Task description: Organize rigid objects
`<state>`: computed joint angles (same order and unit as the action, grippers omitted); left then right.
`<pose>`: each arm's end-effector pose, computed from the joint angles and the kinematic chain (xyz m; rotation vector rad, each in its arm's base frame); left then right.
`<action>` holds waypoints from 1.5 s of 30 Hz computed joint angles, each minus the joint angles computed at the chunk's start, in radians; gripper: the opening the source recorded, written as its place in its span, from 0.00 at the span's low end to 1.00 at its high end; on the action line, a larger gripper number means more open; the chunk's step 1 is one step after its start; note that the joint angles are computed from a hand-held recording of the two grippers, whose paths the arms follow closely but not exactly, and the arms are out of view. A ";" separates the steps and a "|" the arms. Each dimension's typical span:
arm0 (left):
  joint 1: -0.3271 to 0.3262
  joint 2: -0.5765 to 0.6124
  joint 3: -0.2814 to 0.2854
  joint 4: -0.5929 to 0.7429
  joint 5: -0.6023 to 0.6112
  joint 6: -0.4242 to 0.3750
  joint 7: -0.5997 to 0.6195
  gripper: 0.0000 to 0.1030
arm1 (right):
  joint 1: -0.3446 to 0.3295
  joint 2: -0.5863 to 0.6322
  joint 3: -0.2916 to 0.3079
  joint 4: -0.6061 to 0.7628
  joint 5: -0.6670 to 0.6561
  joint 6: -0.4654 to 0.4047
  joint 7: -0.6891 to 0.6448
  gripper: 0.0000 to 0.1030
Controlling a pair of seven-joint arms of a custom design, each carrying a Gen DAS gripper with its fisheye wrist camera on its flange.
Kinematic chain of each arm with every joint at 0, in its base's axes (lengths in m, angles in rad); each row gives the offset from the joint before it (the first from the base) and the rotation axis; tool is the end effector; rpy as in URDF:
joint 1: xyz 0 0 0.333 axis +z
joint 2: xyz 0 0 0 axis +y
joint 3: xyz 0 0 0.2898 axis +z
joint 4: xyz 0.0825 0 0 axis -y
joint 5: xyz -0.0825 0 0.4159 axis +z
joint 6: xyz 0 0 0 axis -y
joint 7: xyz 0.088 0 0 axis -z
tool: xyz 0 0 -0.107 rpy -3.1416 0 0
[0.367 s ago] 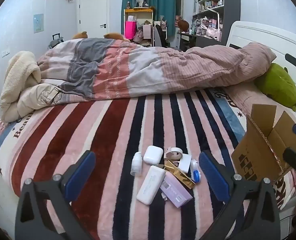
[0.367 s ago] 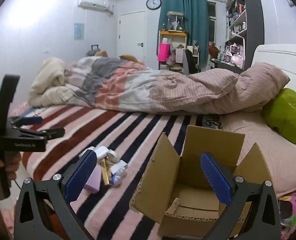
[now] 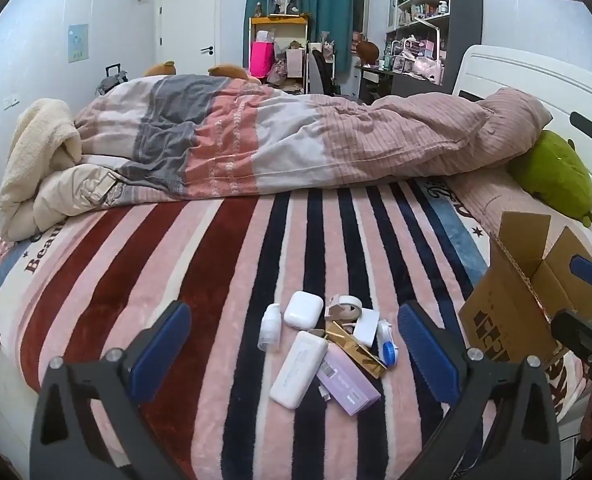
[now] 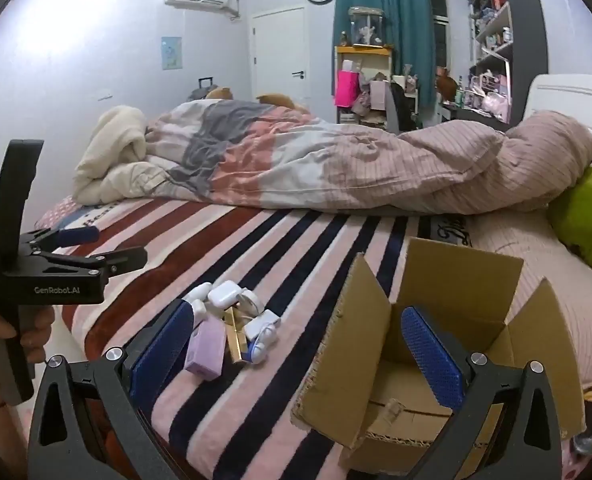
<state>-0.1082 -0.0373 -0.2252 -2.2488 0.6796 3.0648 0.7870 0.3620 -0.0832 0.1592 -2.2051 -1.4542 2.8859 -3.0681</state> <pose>0.5337 -0.2385 0.4240 -1.5560 1.9207 -0.9314 0.4621 0.3328 0.4197 -1.7263 1.4167 -0.7715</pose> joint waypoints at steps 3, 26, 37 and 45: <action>-0.007 -0.002 0.004 -0.012 -0.070 0.022 0.057 1.00 | 0.002 0.004 0.001 0.009 -0.016 0.002 0.025 1.00; 0.080 -0.072 -0.073 -0.077 -0.059 0.021 0.039 1.00 | 0.011 0.012 -0.001 0.009 -0.032 -0.002 0.106 1.00; 0.118 -0.092 -0.104 -0.096 -0.095 0.040 0.061 1.00 | 0.013 0.003 -0.002 0.008 -0.125 0.003 0.199 1.00; 0.134 -0.105 -0.125 -0.109 -0.140 0.043 0.101 1.00 | 0.011 0.004 -0.009 0.006 -0.182 0.030 0.254 1.00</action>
